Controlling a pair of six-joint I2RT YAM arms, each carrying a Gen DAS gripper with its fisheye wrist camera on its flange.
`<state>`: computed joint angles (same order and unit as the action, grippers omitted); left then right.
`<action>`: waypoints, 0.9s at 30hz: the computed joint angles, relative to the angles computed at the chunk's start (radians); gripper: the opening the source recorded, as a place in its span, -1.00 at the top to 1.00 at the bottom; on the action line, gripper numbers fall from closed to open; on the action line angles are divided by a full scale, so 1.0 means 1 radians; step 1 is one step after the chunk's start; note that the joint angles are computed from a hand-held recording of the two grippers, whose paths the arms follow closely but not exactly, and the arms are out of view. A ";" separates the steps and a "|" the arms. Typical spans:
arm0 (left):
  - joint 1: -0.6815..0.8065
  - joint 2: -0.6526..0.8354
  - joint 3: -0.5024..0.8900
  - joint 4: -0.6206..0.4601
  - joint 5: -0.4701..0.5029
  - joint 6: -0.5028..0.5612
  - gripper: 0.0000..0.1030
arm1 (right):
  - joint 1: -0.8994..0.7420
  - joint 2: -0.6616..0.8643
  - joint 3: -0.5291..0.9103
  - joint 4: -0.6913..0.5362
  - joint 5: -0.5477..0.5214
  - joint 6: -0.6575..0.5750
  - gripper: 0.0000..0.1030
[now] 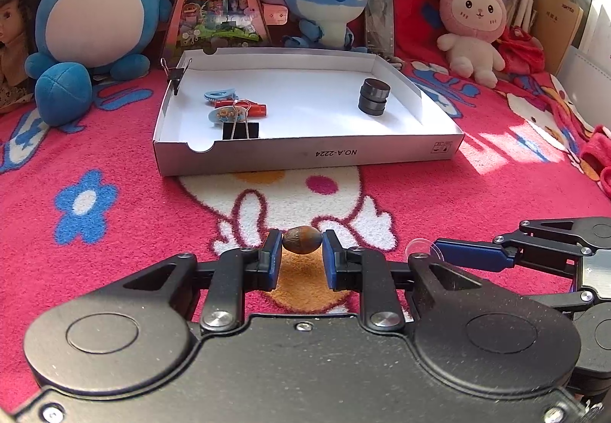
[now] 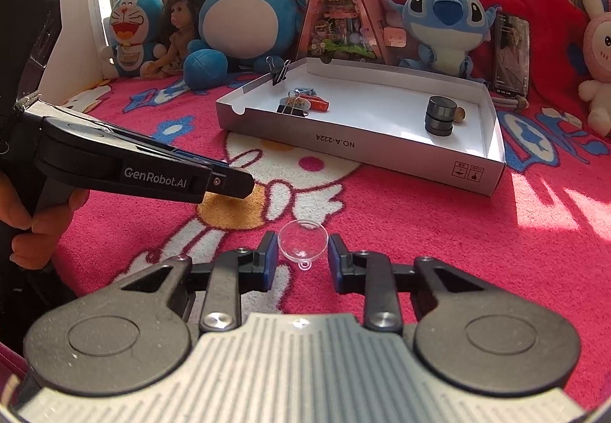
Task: Organize rigid objects
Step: 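Carry the nut and clear cup into the tray and open both grippers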
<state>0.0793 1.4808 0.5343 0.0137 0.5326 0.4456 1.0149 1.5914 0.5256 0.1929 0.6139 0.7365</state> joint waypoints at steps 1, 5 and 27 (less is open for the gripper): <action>0.002 0.000 0.003 0.000 0.001 -0.002 0.58 | -0.004 -0.002 0.000 0.000 0.001 0.002 0.35; 0.005 0.000 0.020 0.002 0.002 -0.020 0.58 | -0.022 -0.019 0.005 -0.012 0.014 -0.007 0.35; -0.116 0.096 0.168 0.112 -0.096 -0.234 0.58 | -0.260 -0.051 0.082 -0.036 0.008 -0.065 0.35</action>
